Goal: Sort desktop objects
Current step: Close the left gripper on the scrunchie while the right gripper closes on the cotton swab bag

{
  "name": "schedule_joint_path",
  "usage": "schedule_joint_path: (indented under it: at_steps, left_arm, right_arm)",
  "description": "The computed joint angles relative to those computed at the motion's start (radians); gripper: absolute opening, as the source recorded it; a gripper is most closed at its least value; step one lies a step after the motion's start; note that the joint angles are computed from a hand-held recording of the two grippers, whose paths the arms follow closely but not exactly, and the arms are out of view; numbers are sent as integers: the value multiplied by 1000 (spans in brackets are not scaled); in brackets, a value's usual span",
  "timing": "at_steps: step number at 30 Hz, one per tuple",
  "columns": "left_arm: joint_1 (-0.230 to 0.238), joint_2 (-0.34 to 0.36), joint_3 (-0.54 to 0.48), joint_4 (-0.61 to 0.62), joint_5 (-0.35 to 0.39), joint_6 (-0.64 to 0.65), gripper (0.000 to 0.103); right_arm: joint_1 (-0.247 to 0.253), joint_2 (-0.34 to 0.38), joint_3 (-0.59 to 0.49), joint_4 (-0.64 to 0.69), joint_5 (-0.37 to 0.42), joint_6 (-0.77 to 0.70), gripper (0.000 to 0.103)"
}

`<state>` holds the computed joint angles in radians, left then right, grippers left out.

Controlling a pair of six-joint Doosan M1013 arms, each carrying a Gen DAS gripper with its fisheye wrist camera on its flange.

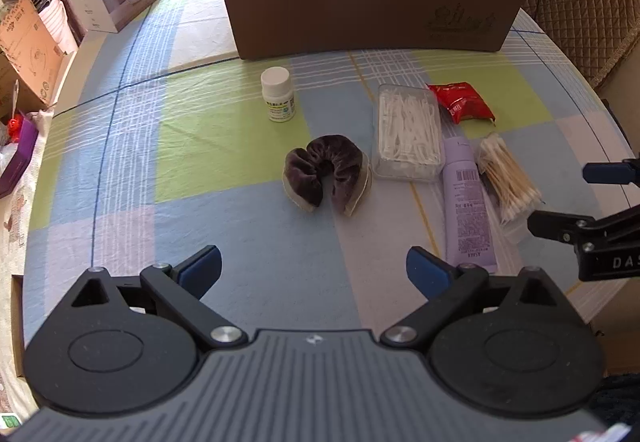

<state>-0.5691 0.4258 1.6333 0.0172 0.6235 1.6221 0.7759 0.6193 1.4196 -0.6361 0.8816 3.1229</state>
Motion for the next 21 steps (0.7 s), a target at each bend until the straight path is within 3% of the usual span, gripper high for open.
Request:
schedule_joint_path:
  at_steps: [13,15,17,21]
  left_arm:
    - [7,36,-25,-57,-33,99,96]
    - [8,40,-28,-66,-39,120,96]
    - [8,47,-35,-67,-37,132,95]
    - [10,62,-55,-79,-24,159,95]
  right_arm:
    - [-24,38,-18,-13,-19,-23,69]
    - [-28,41,-17,-11,-25,-32,53]
    - [-28,44,-20,-17,-8,-37,46]
    - [-33,36,-7,-24,14,3,42]
